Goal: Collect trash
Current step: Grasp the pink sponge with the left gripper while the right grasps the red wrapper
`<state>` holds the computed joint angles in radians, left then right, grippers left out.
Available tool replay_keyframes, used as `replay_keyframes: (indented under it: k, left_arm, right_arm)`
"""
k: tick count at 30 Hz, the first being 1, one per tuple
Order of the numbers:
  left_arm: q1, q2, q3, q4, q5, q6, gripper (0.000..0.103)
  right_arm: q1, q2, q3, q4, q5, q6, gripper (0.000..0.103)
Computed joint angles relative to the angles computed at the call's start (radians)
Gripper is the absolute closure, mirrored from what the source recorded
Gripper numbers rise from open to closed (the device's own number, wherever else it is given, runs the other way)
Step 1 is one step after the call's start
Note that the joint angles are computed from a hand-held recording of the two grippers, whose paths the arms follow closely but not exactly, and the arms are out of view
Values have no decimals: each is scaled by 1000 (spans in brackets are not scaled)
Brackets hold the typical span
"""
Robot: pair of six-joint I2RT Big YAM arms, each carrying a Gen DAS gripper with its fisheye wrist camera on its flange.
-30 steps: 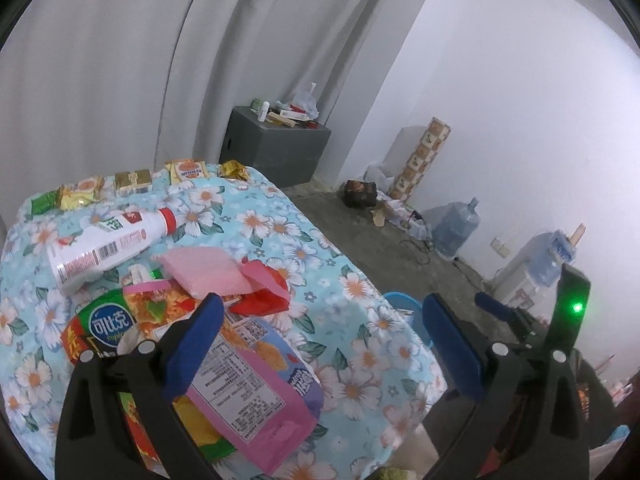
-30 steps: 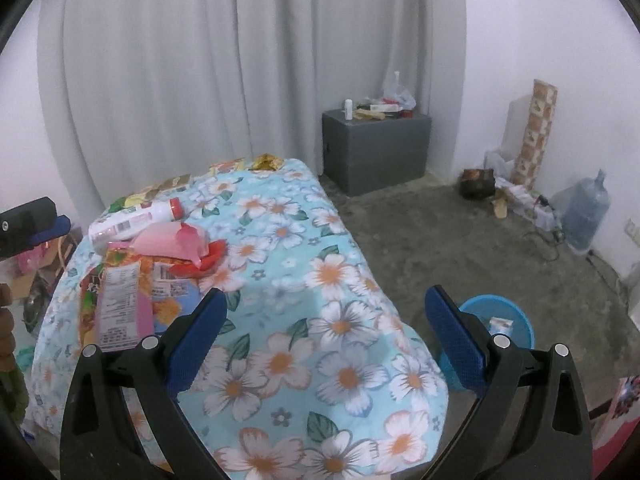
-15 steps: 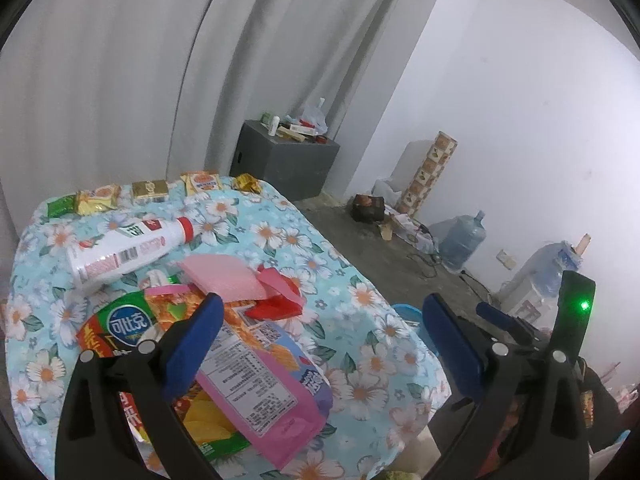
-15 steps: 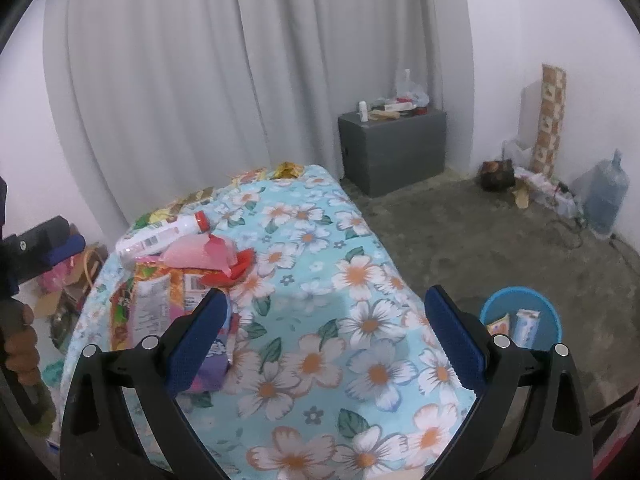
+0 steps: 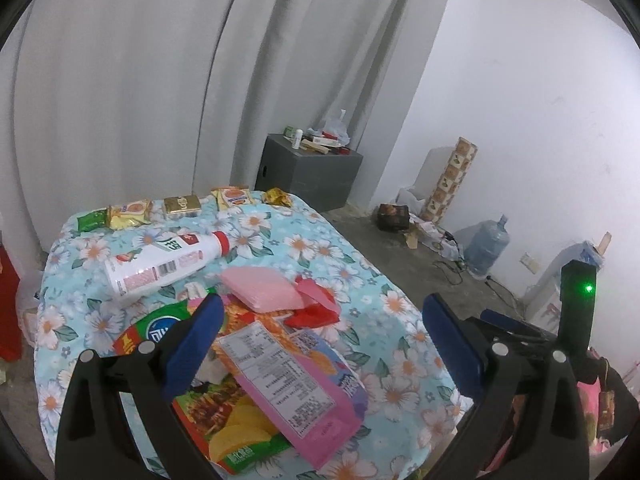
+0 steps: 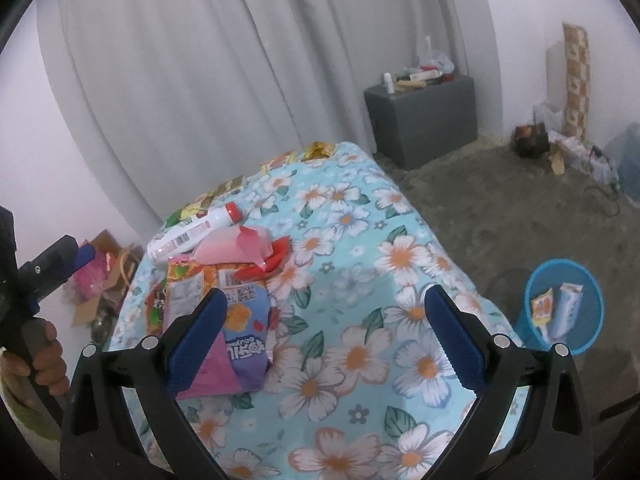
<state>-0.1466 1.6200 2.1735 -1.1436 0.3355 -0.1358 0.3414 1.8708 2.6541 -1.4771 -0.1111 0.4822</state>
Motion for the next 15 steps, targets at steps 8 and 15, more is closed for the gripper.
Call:
replay_keyframes:
  k: [8,15]
  left_arm:
    - [34,5,-8,21,-6,-33,6]
    - [58,16,-28,22,-5,-35,6]
  right_arm:
    - [-45,21,-9,14,-137,87,8]
    - [-49,142,163,-81,-237,127,12]
